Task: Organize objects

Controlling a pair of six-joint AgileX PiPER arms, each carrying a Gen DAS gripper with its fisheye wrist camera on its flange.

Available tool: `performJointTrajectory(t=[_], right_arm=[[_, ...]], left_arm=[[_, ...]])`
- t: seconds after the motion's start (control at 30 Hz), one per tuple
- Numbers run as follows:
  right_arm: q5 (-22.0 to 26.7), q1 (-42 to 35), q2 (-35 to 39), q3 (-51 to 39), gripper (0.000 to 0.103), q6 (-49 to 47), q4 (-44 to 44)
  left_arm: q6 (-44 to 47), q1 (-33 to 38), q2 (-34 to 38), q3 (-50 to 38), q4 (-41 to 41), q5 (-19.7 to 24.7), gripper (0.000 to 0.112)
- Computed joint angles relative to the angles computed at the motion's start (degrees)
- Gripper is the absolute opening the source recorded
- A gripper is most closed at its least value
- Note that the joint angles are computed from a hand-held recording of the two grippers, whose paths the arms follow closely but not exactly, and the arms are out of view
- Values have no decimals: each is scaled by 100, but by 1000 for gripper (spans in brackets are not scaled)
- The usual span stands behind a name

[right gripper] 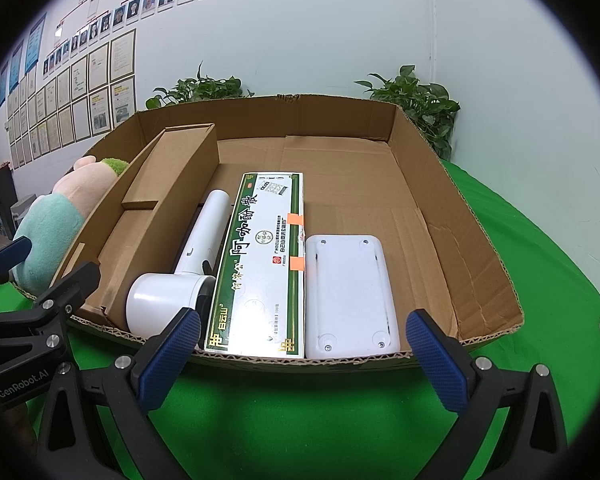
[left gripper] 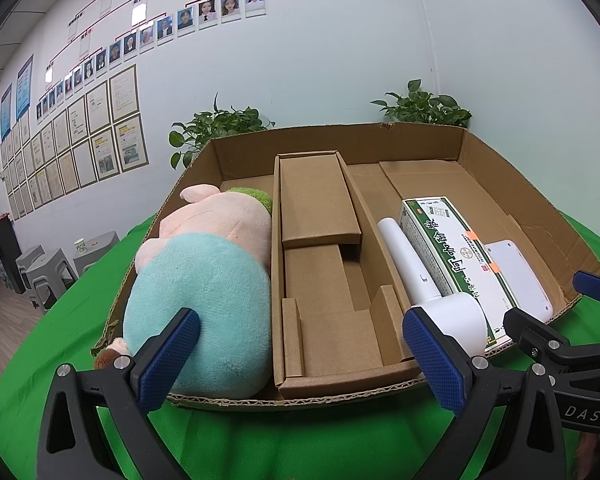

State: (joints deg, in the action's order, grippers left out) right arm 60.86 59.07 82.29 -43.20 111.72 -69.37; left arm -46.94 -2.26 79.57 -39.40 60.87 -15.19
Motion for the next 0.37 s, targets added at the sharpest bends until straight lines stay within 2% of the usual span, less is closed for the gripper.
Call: performJointTrajectory(t=[0.37], right_arm=[[-3, 0, 19, -12, 102, 7, 0]], left_arm=[[-1, -2, 4, -5, 1, 2, 102]])
